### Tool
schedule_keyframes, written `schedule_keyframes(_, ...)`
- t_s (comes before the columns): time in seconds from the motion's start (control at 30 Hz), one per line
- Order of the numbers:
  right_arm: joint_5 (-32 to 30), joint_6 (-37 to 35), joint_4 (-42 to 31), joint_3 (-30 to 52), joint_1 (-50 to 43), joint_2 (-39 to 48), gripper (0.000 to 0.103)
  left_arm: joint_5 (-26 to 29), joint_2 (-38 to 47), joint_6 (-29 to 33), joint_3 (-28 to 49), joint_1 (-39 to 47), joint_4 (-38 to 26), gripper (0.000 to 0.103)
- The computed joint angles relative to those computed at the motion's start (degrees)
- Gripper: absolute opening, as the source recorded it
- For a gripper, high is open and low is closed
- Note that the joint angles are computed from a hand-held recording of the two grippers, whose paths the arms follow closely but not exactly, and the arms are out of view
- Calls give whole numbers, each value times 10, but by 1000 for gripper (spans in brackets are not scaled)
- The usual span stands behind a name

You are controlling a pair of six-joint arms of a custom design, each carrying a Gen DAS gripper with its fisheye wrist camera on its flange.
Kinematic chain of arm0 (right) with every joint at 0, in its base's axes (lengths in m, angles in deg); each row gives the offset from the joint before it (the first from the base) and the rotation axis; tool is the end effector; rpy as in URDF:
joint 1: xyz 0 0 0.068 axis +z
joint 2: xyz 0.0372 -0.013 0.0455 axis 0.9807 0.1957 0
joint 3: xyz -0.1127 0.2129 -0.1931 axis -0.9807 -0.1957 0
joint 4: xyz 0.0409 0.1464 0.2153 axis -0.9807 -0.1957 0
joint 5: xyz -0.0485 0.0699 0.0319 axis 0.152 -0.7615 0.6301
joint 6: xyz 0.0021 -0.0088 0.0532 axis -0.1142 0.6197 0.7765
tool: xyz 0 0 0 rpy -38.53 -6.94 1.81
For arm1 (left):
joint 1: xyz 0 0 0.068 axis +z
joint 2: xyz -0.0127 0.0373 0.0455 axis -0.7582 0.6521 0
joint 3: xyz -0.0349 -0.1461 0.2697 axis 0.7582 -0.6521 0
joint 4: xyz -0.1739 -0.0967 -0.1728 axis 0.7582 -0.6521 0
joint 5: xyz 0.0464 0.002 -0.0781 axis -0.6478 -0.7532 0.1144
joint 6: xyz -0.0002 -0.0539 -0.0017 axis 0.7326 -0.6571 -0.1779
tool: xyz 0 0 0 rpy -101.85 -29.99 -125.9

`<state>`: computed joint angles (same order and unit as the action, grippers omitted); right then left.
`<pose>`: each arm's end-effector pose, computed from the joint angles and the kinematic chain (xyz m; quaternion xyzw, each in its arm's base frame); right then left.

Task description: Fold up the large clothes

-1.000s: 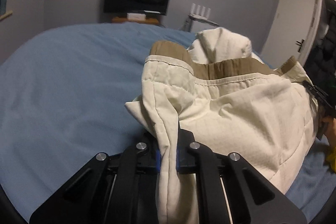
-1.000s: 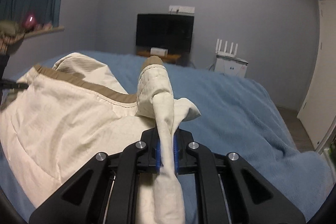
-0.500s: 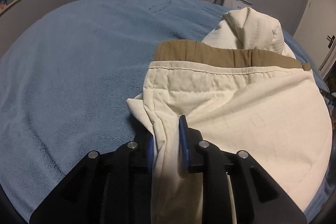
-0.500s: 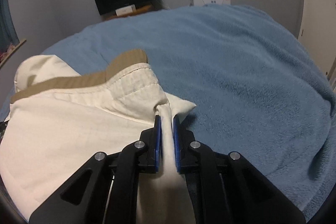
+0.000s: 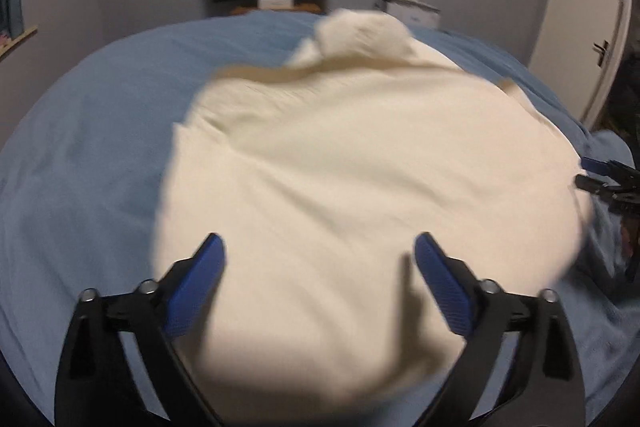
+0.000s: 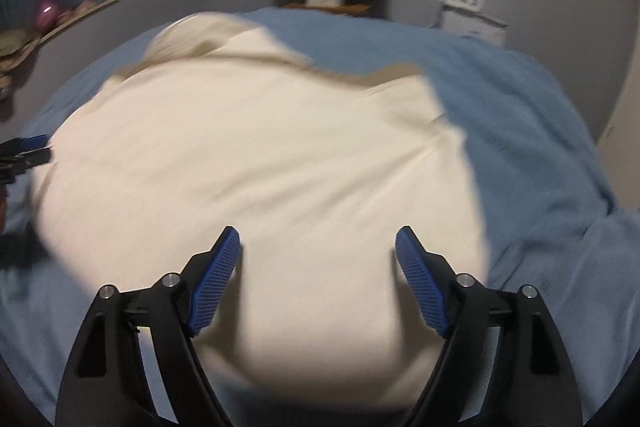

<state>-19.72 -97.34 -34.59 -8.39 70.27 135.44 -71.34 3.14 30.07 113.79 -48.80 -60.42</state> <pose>0.3534 -0.0400 0.2378 -0.1461 0.9136 0.0789 0.3712 0.2044 -0.0033 0.1974 0.0732 0.9233 -0.0457 0.3742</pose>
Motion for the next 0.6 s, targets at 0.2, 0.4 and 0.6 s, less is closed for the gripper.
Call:
schedule_keyframes(0.2, 80, 22, 46, -42, 91, -9, 87, -139, 87, -68, 2, -161, 70, 97)
schedule_keyframes(0.4, 109, 104, 2, 120, 125, 103, 93, -111, 245, -104, 168, -125, 39, 97)
schedule_keyframes(0.6, 127, 158, -110, 337, 140, 233, 95, -141, 349, -104, 313, -119, -18, 97)
